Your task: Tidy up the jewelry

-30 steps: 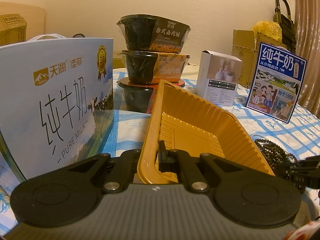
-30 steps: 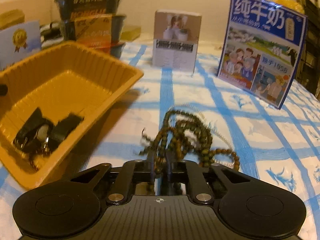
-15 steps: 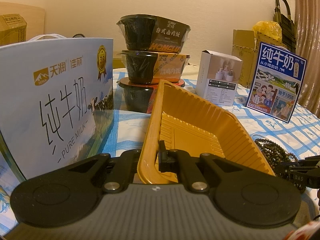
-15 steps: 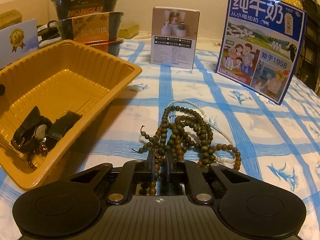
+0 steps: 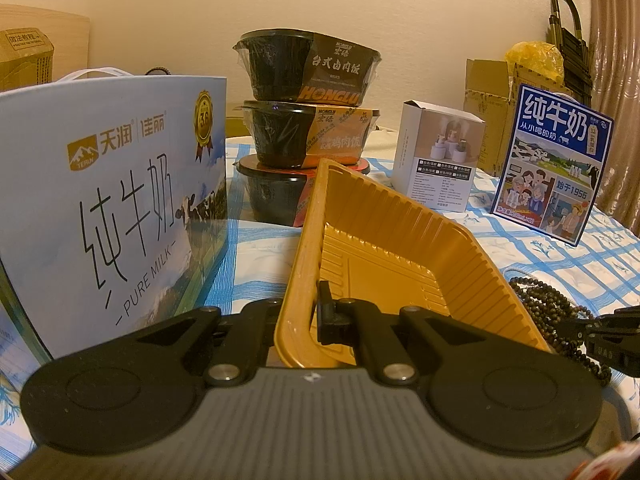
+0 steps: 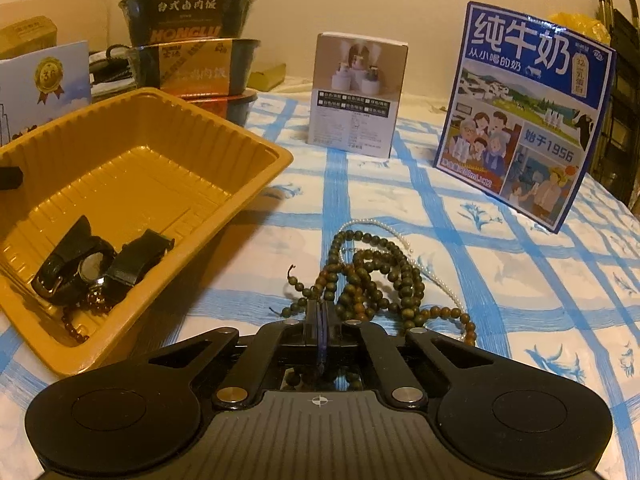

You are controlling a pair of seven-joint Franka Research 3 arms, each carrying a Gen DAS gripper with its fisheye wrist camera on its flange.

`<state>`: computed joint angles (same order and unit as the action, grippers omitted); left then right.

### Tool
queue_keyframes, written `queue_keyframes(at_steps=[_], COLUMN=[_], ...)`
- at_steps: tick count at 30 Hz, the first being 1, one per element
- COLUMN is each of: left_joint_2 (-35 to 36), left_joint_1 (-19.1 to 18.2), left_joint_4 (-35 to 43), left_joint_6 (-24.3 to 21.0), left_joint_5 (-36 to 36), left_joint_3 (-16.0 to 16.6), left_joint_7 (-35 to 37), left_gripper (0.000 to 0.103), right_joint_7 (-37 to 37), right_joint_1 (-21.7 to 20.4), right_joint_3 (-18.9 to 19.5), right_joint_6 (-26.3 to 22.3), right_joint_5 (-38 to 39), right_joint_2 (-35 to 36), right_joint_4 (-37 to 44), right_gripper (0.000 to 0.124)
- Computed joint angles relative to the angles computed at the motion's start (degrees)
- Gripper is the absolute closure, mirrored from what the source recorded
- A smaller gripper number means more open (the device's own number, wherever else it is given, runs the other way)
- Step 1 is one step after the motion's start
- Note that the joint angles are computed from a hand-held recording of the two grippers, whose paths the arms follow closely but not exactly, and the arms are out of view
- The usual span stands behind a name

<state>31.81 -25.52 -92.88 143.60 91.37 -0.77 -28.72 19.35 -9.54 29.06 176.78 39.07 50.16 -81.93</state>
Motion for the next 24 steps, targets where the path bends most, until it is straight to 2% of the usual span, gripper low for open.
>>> queue_keyframes(at_steps=[4, 11, 16, 21, 24], left_joint_2=[0.0, -0.1, -0.1, -0.1, 0.0], left_joint_1=[0.0, 0.0, 0.1, 0.1, 0.2], left_joint_4=[-0.1, -0.1, -0.1, -0.1, 0.1], left_joint_6=[0.0, 0.1, 0.1, 0.2, 0.3], left_joint_5=[0.0, 0.1, 0.0, 0.2, 0.3], left_joint_3=[0.0, 0.0, 0.0, 0.0, 0.0], left_joint_7=[-0.1, -0.1, -0.1, -0.1, 0.0], left_gripper=[0.098, 0.098, 0.098, 0.098, 0.098], right_joint_7=[7.1, 10.6, 14.5, 16.6, 21.5], right_joint_1=[3.7, 6.0, 6.4, 7.1, 9.1], right_joint_3=[-6.3, -9.1, -10.4, -11.3, -14.0], right_joint_6=[-4.1, -4.8, -7.5, -7.6, -8.3], right_joint_5=[-0.1, -0.9, -0.7, -0.6, -1.3], right_joint_2=[-1.5, -0.5, -0.5, -0.5, -0.1], right_joint_4=[0.6, 2.6, 3.8, 4.1, 5.3], right_gripper=[0.123, 0.121, 0.117, 0.115, 0.113])
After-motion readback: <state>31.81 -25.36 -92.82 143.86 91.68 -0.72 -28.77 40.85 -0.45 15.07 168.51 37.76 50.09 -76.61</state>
